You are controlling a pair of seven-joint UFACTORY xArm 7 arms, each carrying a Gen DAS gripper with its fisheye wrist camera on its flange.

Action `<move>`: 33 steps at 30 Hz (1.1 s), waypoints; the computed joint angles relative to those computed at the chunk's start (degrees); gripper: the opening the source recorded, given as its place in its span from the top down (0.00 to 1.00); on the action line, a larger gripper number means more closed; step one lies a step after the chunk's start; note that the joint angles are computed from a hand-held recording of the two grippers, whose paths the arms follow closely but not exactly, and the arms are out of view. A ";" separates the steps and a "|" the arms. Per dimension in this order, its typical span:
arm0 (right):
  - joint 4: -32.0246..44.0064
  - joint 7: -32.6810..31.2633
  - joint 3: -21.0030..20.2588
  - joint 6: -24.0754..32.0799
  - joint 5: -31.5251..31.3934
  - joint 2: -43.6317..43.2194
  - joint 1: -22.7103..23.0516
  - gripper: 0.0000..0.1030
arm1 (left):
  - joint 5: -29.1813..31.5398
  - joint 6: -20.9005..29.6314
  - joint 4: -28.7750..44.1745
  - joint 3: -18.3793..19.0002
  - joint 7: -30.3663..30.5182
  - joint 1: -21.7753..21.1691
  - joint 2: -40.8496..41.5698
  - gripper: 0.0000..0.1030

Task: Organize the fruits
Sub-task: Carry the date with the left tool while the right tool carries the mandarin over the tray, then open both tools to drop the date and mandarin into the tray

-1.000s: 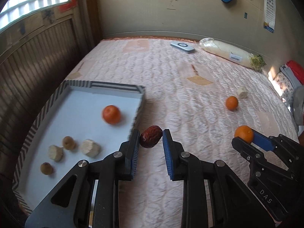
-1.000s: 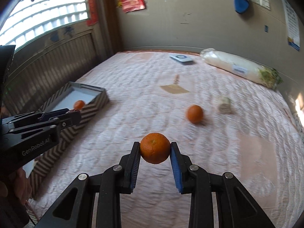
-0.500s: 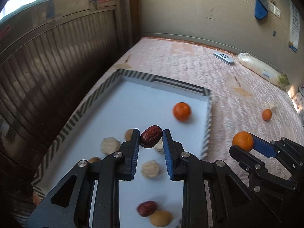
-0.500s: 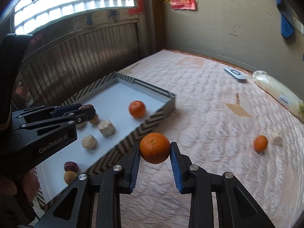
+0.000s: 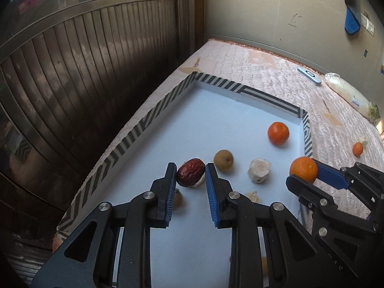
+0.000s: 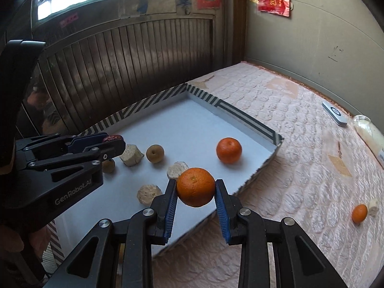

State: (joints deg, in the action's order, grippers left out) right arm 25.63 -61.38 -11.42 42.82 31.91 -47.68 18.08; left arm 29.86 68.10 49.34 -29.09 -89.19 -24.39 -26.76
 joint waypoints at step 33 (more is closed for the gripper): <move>-1.26 -3.20 -0.12 2.94 0.74 0.63 1.53 0.68 | -2.73 -1.80 -1.98 1.35 -0.34 0.90 -1.24 0.45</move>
